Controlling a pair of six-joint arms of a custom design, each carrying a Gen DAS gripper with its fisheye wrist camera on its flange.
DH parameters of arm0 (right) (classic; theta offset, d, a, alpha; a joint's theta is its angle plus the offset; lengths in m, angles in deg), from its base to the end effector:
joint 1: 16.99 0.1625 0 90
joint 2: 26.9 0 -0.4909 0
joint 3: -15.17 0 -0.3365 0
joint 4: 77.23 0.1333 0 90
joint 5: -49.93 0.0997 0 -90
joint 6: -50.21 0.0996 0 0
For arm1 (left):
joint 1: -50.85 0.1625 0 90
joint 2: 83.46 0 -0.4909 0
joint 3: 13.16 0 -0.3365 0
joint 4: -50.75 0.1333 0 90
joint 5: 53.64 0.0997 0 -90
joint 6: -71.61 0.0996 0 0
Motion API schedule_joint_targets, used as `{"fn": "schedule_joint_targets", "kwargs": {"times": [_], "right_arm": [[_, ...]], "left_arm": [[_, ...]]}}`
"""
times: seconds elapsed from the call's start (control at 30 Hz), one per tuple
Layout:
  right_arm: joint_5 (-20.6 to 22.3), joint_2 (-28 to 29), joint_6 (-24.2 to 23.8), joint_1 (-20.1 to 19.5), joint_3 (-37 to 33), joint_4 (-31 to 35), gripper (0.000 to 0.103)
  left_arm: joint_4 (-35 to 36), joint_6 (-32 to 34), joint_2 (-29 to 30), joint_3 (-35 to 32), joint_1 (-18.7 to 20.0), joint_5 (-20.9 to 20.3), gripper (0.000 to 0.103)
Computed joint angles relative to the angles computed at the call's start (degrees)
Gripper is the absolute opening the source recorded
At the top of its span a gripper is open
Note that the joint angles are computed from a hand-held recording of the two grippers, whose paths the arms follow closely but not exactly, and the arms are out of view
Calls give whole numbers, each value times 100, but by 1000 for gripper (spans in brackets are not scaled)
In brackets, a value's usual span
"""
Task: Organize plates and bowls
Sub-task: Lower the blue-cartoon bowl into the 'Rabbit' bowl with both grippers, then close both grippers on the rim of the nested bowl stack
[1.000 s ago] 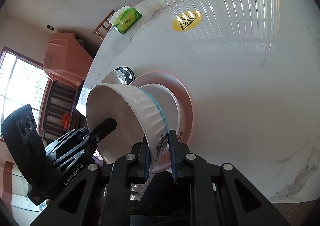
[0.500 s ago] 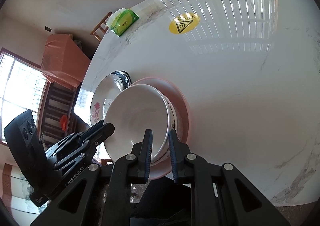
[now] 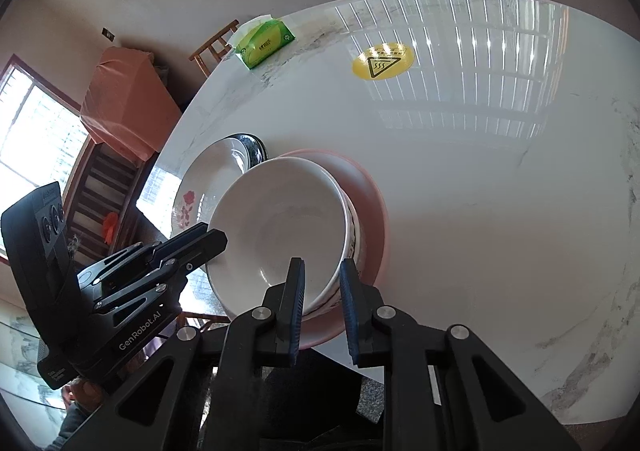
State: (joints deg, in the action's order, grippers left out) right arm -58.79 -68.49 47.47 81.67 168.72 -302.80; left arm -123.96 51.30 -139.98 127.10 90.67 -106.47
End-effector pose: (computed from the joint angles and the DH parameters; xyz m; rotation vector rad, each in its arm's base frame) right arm 0.1560 -0.3510 0.1298 0.1806 -2.7728 0.6033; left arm -0.1899 -0.4102 0.1598 0.6561 2.4881 -0.5171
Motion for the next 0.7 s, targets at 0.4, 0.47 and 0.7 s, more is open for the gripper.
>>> {"fn": "schedule_joint_targets", "kwargs": {"times": [0.4, 0.47, 0.7], "right_arm": [[104, 5, 40, -493, 266, -537, 21], [43, 42, 61, -470, 204, -432, 21], [-205, 113, 59, -412, 10, -131, 21]], "left_arm": [[721, -185, -597, -173, 81, 311, 47], [1001, -265, -585, -246, 105, 377, 47], [1477, -412, -498, -424, 368, 149, 47]]}}
